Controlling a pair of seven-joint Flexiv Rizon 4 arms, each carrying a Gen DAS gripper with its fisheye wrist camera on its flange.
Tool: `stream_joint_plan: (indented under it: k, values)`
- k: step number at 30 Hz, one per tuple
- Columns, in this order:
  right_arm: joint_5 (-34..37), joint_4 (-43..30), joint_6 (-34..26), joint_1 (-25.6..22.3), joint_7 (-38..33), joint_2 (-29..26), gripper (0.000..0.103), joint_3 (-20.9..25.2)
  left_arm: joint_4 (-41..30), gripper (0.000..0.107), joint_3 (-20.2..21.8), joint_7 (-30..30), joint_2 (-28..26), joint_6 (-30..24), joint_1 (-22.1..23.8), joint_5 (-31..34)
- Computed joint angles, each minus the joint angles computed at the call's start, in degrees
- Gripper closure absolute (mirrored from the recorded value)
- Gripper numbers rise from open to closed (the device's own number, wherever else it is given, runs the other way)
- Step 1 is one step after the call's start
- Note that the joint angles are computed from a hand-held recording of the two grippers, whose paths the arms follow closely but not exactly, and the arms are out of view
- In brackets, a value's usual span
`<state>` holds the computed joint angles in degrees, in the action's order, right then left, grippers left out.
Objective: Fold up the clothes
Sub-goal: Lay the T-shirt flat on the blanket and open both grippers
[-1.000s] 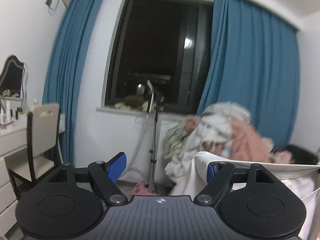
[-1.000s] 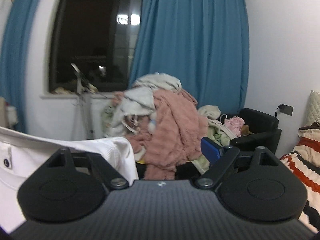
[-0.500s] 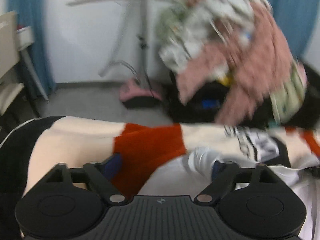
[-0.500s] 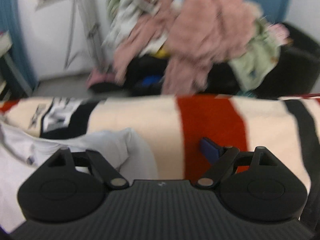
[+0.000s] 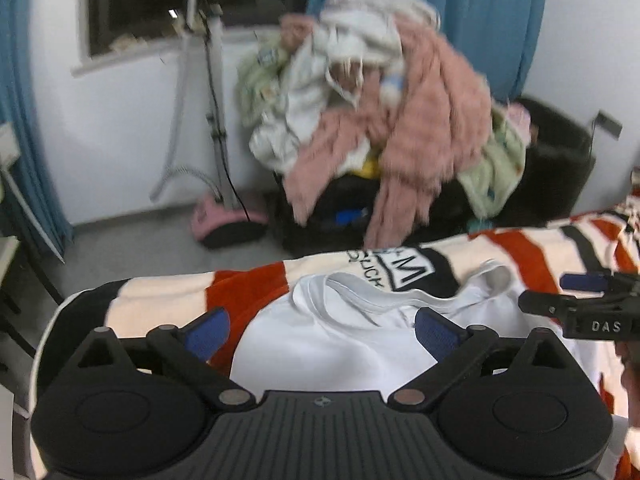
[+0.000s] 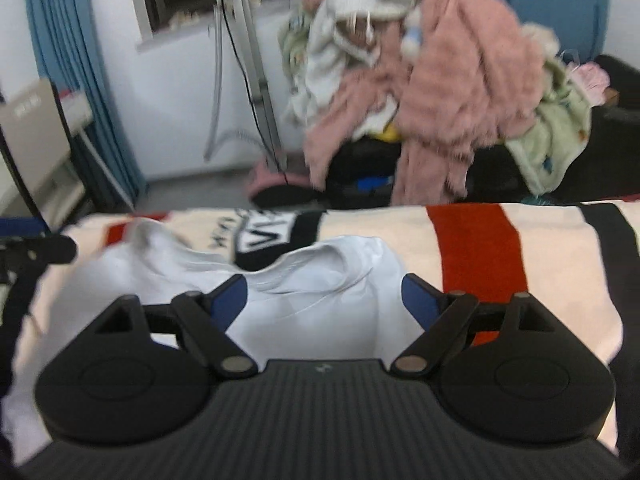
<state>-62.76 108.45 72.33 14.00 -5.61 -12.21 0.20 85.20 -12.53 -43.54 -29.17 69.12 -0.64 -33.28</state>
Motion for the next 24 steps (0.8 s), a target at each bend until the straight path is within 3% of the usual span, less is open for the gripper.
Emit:
stream_joint_plan:
  k: [2, 4, 5, 9, 12, 15, 18, 21, 24]
  values:
    - [-9.51, 4.31, -0.96, 0.8, 10.51, 4.88, 0.018, -0.18, 9.33, 0.007, 1.14, 6.55, 7.48, 2.37, -0.89, -9.02]
    - [-14.46, 8.34, -4.65, 0.59, 15.56, 10.01, 0.018, 2.82, 18.67, 0.007, 4.54, 19.62, 14.56, 8.26, -6.66, -26.89]
    - [-15.9, 10.31, -6.54, 0.46, 17.28, 12.59, 0.018, 4.7, 22.91, 0.007, 4.77, 23.77, 18.56, 10.01, -8.0, -32.73]
    - [-16.29, 18.13, -14.27, 0.8, 22.81, 23.82, 0.018, 13.4, 38.09, 0.007, 5.14, 30.73, 34.56, 12.02, -9.78, -45.08]
    - [-12.82, 22.41, -19.12, 2.22, 23.52, 30.72, 0.018, 19.02, 49.33, 0.007, 4.81, 25.59, 46.4, 7.72, -5.21, -39.58]
    - [-8.82, 25.95, -24.8, 3.99, 24.25, 36.23, 0.018, 24.34, 57.48, 0.007, 4.56, 13.83, 57.82, -3.58, 5.59, -23.35]
    - [-3.69, 29.04, -27.93, 5.92, 26.04, 40.45, 0.018, 27.57, 60.0, 0.009, 9.32, 5.13, 65.76, -16.22, 11.16, -8.57]
    - [-1.98, 32.01, -28.64, 6.42, 28.61, 43.93, 0.018, 29.26, 59.7, 0.014, 13.24, -1.27, 69.95, -26.5, 13.99, 1.19]
    - [1.05, 33.21, -30.34, 6.78, 29.65, 44.84, 0.018, 30.26, 59.84, 0.015, 15.84, -3.99, 71.94, -30.66, 12.82, 5.29]
